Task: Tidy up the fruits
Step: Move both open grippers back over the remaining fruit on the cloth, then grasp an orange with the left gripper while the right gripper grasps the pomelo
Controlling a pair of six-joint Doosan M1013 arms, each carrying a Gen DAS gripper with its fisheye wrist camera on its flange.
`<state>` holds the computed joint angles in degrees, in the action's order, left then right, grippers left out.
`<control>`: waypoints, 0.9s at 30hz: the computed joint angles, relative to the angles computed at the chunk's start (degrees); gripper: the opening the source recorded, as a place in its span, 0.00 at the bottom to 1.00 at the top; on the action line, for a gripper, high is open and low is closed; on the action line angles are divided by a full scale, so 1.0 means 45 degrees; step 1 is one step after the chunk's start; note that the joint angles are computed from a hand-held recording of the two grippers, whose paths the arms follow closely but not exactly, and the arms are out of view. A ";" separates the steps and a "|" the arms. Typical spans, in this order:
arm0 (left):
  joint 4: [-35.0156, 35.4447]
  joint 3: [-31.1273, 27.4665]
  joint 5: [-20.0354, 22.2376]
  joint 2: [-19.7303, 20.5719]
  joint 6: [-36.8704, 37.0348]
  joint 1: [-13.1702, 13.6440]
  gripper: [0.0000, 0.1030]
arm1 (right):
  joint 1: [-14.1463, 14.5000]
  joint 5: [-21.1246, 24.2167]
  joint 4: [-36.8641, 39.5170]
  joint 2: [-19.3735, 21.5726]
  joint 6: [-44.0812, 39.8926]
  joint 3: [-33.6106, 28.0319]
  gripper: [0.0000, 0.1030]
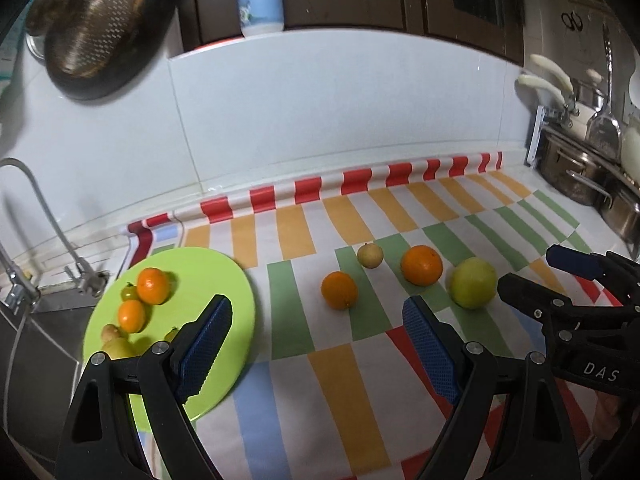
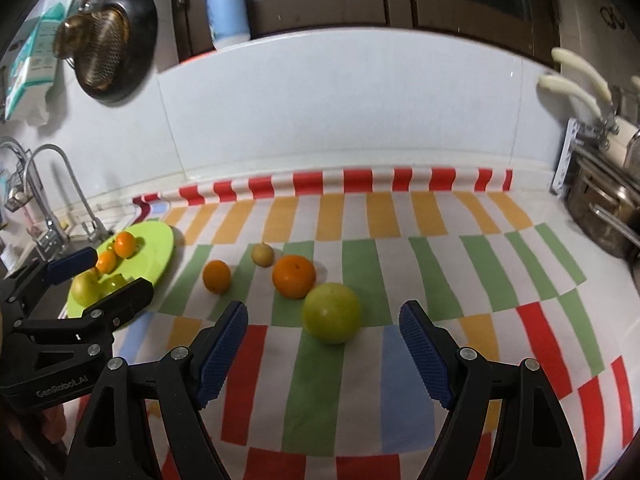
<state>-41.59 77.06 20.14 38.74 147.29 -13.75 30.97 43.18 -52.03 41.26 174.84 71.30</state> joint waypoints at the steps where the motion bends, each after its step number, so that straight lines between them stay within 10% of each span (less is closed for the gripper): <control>1: 0.0211 -0.0146 0.0099 0.0121 -0.0171 -0.0015 0.85 | -0.0051 -0.0036 0.0187 0.0055 -0.0152 -0.0049 0.76; 27: 0.2241 -0.2857 0.2601 0.2117 -0.1987 -0.0306 0.48 | -0.0773 -0.0680 0.2859 0.0961 -0.2028 -0.0867 0.53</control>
<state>-31.50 64.21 31.84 48.26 138.34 -15.12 27.49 40.12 -39.16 45.58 165.71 67.39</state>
